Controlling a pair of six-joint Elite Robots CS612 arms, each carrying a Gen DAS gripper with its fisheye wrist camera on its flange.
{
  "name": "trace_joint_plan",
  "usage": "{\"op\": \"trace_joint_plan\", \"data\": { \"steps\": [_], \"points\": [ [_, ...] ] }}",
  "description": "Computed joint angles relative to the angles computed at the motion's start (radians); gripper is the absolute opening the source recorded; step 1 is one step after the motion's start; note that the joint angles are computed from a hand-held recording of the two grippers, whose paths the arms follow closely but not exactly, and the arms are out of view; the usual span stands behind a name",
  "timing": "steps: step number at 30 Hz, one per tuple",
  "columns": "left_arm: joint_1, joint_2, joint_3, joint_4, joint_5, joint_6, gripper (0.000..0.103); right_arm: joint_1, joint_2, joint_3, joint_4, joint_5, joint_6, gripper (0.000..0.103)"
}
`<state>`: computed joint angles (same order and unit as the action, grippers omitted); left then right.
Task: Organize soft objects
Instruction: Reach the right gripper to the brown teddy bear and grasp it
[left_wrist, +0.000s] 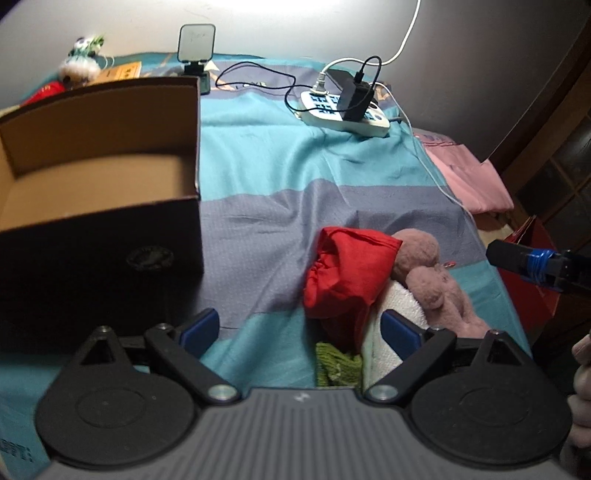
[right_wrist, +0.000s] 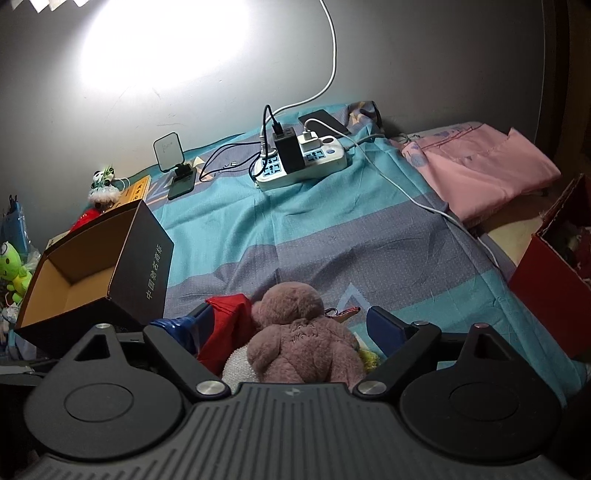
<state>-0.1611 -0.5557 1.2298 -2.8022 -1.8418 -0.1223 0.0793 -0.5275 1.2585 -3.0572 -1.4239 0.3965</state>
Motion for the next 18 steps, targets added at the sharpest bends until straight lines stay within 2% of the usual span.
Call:
{"op": "trace_joint_plan", "data": {
  "steps": [2, 5, 7, 9, 11, 13, 14, 15, 18],
  "points": [
    [0.003, 0.011, -0.024, 0.036, -0.047, 0.007, 0.093, -0.014, 0.01, -0.015, 0.019, 0.047, 0.019, 0.068],
    [-0.011, 0.015, -0.036, 0.042, -0.067, 0.077, 0.093, -0.044, 0.024, -0.026, 0.045, 0.154, 0.022, 0.052],
    [-0.022, 0.014, -0.041, 0.028, -0.087, 0.137, 0.093, -0.055, 0.038, -0.049, 0.082, 0.189, 0.031, 0.038],
    [-0.031, 0.02, -0.06, 0.028, -0.113, 0.17, 0.092, -0.069, 0.055, -0.073, 0.116, 0.239, 0.049, 0.035],
    [-0.04, 0.032, -0.083, 0.03, -0.142, 0.194, 0.092, -0.087, 0.073, -0.096, 0.144, 0.32, 0.071, 0.035],
    [-0.049, 0.046, -0.108, 0.051, -0.169, 0.217, 0.083, -0.097, 0.086, -0.116, 0.18, 0.364, 0.068, 0.035],
    [-0.054, 0.053, -0.123, 0.08, -0.178, 0.229, 0.07, -0.102, 0.091, -0.126, 0.203, 0.386, 0.051, 0.035],
    [-0.059, 0.06, -0.137, 0.109, -0.175, 0.236, 0.066, -0.116, 0.088, -0.115, 0.22, 0.421, 0.02, 0.035],
    [-0.066, 0.08, -0.166, 0.163, -0.172, 0.211, 0.067, -0.131, 0.098, -0.125, 0.256, 0.491, -0.013, 0.035]
  ]
}}
